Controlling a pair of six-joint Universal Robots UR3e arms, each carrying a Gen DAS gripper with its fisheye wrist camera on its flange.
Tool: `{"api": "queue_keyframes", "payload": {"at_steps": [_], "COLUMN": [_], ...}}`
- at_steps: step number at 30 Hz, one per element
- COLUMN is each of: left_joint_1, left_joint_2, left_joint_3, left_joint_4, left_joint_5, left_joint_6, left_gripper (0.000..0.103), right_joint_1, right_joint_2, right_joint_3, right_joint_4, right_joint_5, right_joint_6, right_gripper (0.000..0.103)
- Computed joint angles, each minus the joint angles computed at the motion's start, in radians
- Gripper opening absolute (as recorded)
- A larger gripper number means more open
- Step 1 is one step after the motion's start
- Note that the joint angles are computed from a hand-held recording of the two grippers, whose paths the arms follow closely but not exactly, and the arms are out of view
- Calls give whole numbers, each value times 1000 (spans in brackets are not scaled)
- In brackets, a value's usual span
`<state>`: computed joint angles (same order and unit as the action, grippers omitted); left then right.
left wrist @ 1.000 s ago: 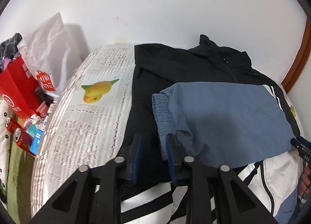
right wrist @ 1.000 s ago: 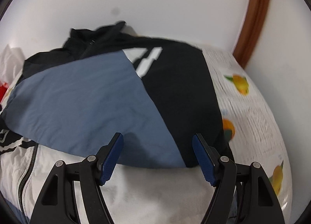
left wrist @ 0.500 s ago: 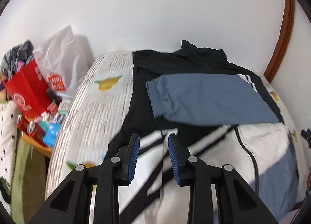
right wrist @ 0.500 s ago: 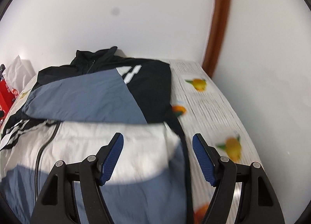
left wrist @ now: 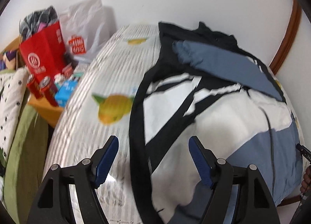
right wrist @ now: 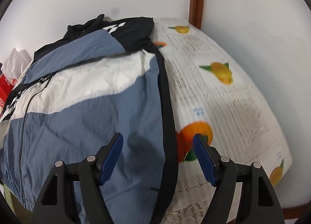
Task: Fold large clothes
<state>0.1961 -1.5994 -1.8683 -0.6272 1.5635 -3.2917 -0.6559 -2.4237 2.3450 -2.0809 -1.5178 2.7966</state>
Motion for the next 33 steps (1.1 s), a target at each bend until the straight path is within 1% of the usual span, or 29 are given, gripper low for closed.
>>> {"api": "queue_keyframes", "payload": {"at_steps": [2, 4, 7, 11, 13, 14, 15, 16, 17, 18, 19, 20, 22, 24, 25, 27, 31, 33], "left_joint_1": [6, 8, -15, -55, -89, -101, -110, -116, -117, -116, -113, -112, -98, -89, -97, -104, -70, -44], "left_joint_2": [9, 14, 18, 10, -7, -12, -14, -11, -7, -7, -4, -3, 14, 31, 38, 57, 152, 204], "left_joint_3": [-44, -79, -127, -161, -156, -155, -156, -161, -160, -155, -148, -143, -137, -139, -138, -141, -183, -200], "left_joint_4": [13, 25, 77, 142, 157, 161, 168, 175, 172, 165, 152, 142, 110, 93, 88, 80, 69, 50], "left_joint_5": [-10, -22, 3, 55, 99, 115, 122, 122, 115, 109, 101, 97, 61, 29, 40, 47, -7, -46], "left_joint_6": [3, 6, 6, -4, -8, -5, -3, -1, 6, 11, 14, 14, 18, 15, 14, 15, 16, 18], "left_gripper": [73, 73, 73, 73, 73, 72, 69, 63, 60, 55, 48, 43, 20, 12, 10, 8, 7, 7], "right_joint_1": [-5, 29, 83, 114, 148, 163, 171, 175, 189, 213, 231, 237, 268, 287, 289, 254, 168, 89], "right_joint_2": [9, 38, 50, 57, 65, 66, 62, 61, 65, 79, 92, 98, 126, 125, 115, 54, -68, -136], "right_joint_3": [17, 36, 70, 83, 89, 94, 98, 99, 100, 100, 95, 88, 66, 51, 44, 19, -49, -100], "right_joint_4": [-2, -49, -129, -166, -189, -202, -205, -206, -212, -228, -235, -228, -222, -212, -202, -134, 12, 120], "right_joint_5": [6, -27, -64, -74, -99, -107, -102, -97, -101, -116, -125, -118, -132, -136, -133, -87, 11, 95], "right_joint_6": [-1, 27, 51, 56, 67, 72, 73, 75, 81, 93, 100, 99, 118, 121, 122, 105, 62, 12], "right_gripper": [73, 71, 67, 56, 50, 44, 37, 33, 28, 22, 16, 8, 7, 6, 6, 6, 5, 5]}}
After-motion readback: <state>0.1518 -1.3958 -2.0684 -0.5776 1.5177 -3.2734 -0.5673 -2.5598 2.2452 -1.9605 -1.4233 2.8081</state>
